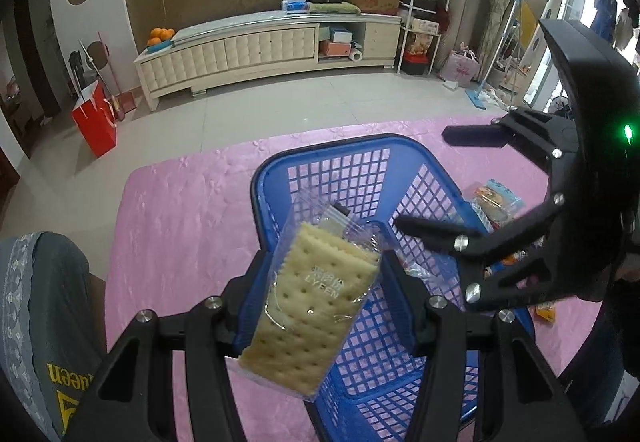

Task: Organize snacks
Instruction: 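Drop the pouch into the blue basket with the right gripper while the left gripper releases the crackers there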

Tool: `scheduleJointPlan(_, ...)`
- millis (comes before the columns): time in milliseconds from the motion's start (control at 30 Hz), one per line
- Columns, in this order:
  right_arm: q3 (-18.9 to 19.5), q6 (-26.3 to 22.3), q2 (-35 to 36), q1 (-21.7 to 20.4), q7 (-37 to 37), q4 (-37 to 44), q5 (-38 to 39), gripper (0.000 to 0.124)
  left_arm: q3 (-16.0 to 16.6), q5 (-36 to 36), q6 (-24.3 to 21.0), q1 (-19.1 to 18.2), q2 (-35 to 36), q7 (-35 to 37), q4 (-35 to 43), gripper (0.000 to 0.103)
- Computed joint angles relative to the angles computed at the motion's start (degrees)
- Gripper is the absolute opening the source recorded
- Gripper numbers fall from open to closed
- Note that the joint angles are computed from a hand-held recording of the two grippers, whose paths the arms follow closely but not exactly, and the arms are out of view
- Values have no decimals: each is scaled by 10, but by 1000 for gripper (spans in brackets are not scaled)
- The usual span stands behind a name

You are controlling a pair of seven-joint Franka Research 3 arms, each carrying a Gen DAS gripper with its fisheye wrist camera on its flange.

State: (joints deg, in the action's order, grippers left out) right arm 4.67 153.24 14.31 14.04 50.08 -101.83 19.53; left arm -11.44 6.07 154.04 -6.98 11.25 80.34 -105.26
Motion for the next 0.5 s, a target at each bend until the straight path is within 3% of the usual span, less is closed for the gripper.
scheduleJointPlan(267, -15, -51, -34, -18, 69, -17, 25, 92, -8, -1, -5, -10, -5, 10, 1, 53)
scheduleJointPlan(500, -27, -52, -81, -21, 110, -66, -7, 92, -20, -17, -9, -21, -1, 25, 5, 53)
